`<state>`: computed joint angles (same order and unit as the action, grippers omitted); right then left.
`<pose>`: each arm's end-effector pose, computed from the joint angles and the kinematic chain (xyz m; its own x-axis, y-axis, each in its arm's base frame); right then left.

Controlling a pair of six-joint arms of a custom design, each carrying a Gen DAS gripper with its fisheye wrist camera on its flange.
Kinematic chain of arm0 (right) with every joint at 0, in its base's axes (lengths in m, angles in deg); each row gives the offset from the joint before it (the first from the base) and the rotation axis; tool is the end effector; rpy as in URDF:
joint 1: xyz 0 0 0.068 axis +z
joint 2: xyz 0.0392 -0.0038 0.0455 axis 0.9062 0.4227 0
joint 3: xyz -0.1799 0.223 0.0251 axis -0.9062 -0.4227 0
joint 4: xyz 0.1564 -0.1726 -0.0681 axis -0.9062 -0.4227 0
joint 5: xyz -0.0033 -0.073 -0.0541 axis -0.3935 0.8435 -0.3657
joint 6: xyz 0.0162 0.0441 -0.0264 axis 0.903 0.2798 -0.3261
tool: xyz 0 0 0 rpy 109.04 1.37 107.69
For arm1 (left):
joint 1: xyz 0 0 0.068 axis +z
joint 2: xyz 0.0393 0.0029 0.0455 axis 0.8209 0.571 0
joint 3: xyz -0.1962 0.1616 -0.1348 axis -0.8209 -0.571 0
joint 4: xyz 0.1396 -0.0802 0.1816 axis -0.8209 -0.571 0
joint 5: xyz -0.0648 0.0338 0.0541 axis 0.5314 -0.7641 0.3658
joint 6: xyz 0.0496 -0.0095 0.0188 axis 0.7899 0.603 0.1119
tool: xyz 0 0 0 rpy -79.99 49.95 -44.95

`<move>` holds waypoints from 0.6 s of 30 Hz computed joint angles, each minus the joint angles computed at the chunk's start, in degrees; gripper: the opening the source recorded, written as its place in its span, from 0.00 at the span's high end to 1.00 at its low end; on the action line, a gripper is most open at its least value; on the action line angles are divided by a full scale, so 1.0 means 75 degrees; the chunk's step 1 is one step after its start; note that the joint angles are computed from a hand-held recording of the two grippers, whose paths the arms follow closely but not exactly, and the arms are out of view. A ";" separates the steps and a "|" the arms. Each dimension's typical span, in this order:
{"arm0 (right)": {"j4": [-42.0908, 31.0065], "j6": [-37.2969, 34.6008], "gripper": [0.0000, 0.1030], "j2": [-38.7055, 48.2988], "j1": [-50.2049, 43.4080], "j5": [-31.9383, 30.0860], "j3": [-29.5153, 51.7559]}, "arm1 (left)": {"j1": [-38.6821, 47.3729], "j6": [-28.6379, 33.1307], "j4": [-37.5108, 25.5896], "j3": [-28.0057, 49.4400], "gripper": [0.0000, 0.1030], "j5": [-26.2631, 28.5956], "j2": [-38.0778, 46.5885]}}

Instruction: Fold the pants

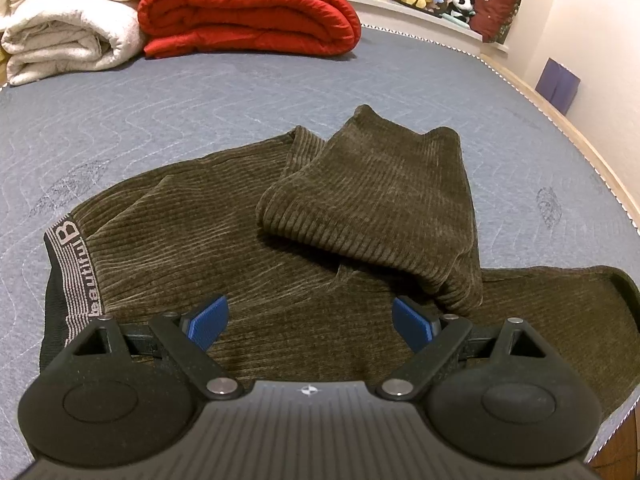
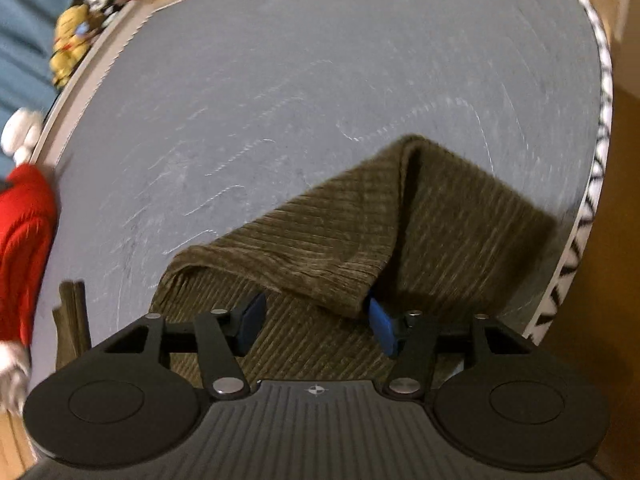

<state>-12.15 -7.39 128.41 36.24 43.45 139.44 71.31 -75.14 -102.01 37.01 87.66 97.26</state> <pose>0.4291 -0.2175 0.1922 -0.7262 0.6449 -0.2382 0.4875 0.7273 0.4831 0.2086 0.0574 0.2522 -0.7307 -0.2686 -0.6276 -0.2694 0.9582 -0.0965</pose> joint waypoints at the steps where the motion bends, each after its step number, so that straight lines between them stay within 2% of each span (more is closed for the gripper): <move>1: -0.0079 0.0165 0.77 0.0017 0.0017 0.0063 0.0098 | 0.0008 0.0014 -0.0013 0.0009 0.10 0.0003 0.0000; 2: 0.0064 0.0326 0.82 -0.0079 0.0017 0.0037 -0.0006 | 0.0018 0.0023 -0.0010 0.0009 0.10 0.0010 0.0000; 3: 0.0245 0.0485 0.92 -0.0159 0.0011 0.0038 -0.0053 | 0.0036 0.0035 -0.0003 0.0005 0.10 0.0023 -0.0006; 4: 0.0746 0.0772 0.92 -0.0373 0.0013 0.0083 -0.0237 | 0.0044 0.0038 0.0005 0.0001 0.10 0.0022 -0.0005; 5: 0.1829 0.1097 0.92 -0.0743 -0.0007 0.0004 -0.0775 | 0.0045 0.0038 0.0015 -0.0001 0.10 0.0015 0.0002; 6: 0.3314 0.1439 0.91 -0.1146 -0.0033 -0.0121 -0.1479 | 0.0039 0.0040 0.0031 -0.0010 0.10 0.0010 0.0009; 7: 0.4512 0.1653 0.90 -0.1458 -0.0018 0.0042 -0.2027 | 0.0019 0.0040 0.0043 -0.0021 0.10 -0.0008 0.0018; 8: 0.5574 0.1782 0.86 -0.1752 0.0080 0.0665 -0.2520 | -0.0017 0.0032 0.0058 -0.0039 0.10 -0.0045 0.0026; 10: 0.6544 0.1639 0.36 -0.2153 0.0294 0.1766 -0.3188 | -0.0051 0.0058 0.0067 -0.0072 0.10 -0.0057 0.0033; 11: 0.6602 0.1430 0.36 -0.2209 0.0311 0.1634 -0.3308 | -0.0069 0.0089 0.0068 -0.0091 0.10 -0.0047 0.0032; 13: 0.6115 0.0534 0.38 -0.2190 0.0420 0.1038 -0.3257 | -0.0119 0.0150 0.0080 -0.0121 0.10 -0.0066 0.0023; 18: 0.5012 -0.2391 0.39 -0.2301 0.1071 0.0614 -0.3434 | -0.0230 0.0139 0.0067 -0.0147 0.10 -0.0082 -0.0015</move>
